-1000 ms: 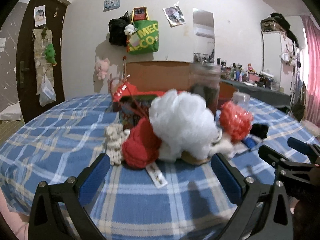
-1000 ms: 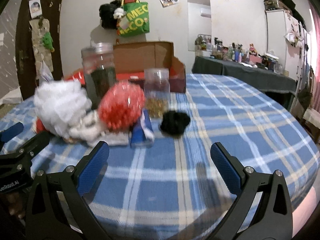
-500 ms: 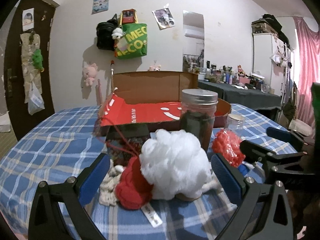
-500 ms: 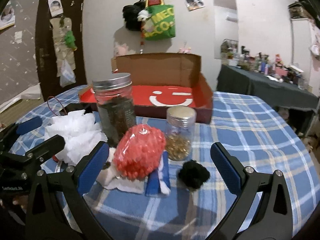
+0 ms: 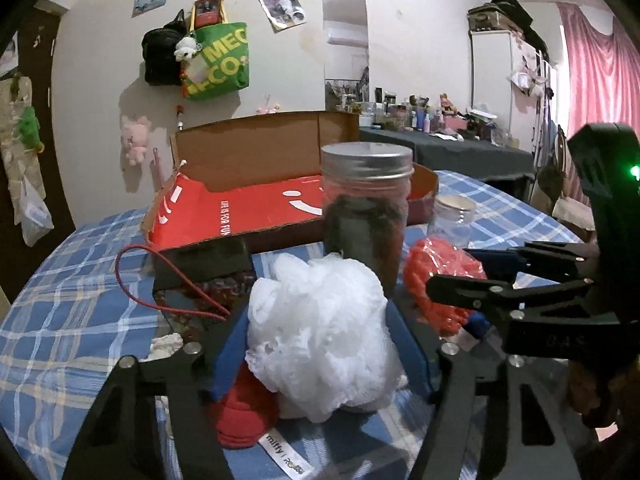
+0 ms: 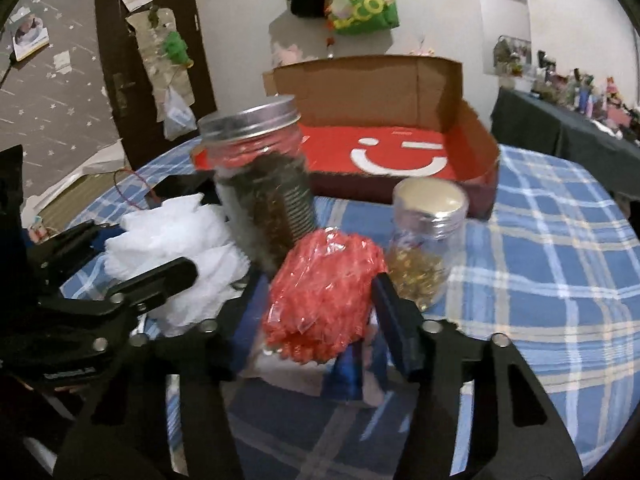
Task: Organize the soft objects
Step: 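Grasp the white mesh pouf with the left tool while the right tool grasps the bagged red mesh pouf, then carry the white pouf with the left tool while the right tool carries the red pouf into the box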
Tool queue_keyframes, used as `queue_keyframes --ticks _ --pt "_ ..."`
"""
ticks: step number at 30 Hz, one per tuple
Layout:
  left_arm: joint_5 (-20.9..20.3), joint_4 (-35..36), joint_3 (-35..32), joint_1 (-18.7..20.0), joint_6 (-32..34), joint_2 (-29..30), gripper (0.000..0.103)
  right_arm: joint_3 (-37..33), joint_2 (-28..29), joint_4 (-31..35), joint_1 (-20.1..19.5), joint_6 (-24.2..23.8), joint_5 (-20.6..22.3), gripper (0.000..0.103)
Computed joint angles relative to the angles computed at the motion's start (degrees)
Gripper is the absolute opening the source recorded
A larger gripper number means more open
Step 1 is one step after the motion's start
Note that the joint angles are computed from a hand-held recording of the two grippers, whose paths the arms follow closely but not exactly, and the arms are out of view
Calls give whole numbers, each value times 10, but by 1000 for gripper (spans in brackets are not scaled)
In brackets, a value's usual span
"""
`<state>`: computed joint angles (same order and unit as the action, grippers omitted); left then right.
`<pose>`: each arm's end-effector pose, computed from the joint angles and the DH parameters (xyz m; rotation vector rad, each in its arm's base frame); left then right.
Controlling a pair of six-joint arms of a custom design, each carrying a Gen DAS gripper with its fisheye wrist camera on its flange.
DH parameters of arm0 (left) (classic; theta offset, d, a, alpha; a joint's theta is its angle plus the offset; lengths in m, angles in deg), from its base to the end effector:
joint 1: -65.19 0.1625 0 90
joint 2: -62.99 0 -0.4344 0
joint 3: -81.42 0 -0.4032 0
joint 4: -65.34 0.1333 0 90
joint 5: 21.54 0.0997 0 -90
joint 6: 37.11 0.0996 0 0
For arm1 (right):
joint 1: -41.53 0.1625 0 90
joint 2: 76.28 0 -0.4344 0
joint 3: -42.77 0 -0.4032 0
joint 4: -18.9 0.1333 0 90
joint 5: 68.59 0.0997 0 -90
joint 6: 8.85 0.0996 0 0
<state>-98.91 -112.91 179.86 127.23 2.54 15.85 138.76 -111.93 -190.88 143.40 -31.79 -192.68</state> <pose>-0.1845 -0.6784 0.1485 1.4350 2.3246 -0.8766 0.2145 -0.6439 0.1092 0.2913 -2.2195 1.1877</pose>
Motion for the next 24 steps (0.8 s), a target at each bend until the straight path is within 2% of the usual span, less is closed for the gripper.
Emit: queue_keyframes --ticks 2,8,14,24 --pt "-7 -9 6 0 6 -3 54 3 3 -13 1 -8 4 43" --pt "-20 -7 9 3 -2 -13 39 7 12 -49 12 -26 -6 38" --pt "-39 2 11 6 -11 -25 34 15 9 -62 17 -21 -5 38" --pt "-53 -7 14 11 -13 -43 31 20 3 -83 28 -27 -12 38"
